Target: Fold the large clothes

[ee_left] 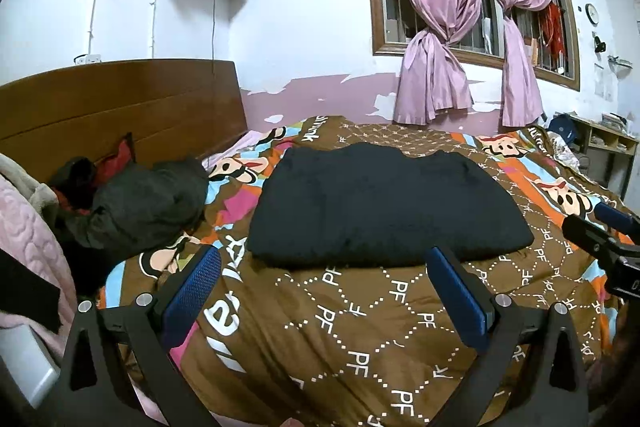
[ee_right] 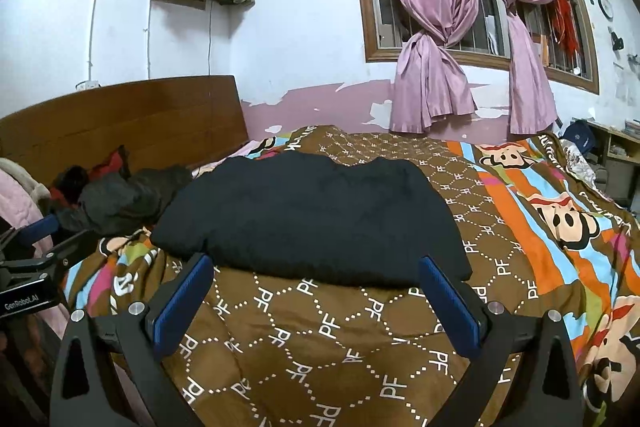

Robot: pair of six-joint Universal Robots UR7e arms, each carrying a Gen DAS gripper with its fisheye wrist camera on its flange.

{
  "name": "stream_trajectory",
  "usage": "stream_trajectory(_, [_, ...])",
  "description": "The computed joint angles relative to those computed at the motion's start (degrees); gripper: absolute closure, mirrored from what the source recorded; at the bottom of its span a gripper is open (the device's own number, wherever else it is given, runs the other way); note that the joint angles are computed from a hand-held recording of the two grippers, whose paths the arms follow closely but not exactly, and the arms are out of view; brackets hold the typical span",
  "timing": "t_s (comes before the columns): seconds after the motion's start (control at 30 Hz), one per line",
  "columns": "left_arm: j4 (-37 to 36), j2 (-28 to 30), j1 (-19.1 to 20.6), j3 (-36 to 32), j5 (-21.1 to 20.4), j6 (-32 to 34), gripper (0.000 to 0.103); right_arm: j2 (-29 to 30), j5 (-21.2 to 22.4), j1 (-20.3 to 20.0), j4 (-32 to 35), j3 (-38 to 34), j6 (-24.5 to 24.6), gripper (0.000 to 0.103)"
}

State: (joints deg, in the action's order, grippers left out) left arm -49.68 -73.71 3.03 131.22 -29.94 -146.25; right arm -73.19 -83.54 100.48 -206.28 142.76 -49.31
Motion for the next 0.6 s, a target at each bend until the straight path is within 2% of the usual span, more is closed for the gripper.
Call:
stream_trajectory(0.23, [-5.4, 0.4, 0.9, 2.1, 0.0, 3.3, 0.002, 0.7, -0.2, -1.0, -0.9, 0.9, -1.5, 0.0])
stream_trajectory(0.6, [-7.6, -0.7, 1.0, 3.5, 0.0, 4.1, 0.002, 1.6, -1.1, -1.4, -1.4, 0.9, -2.0, 0.0])
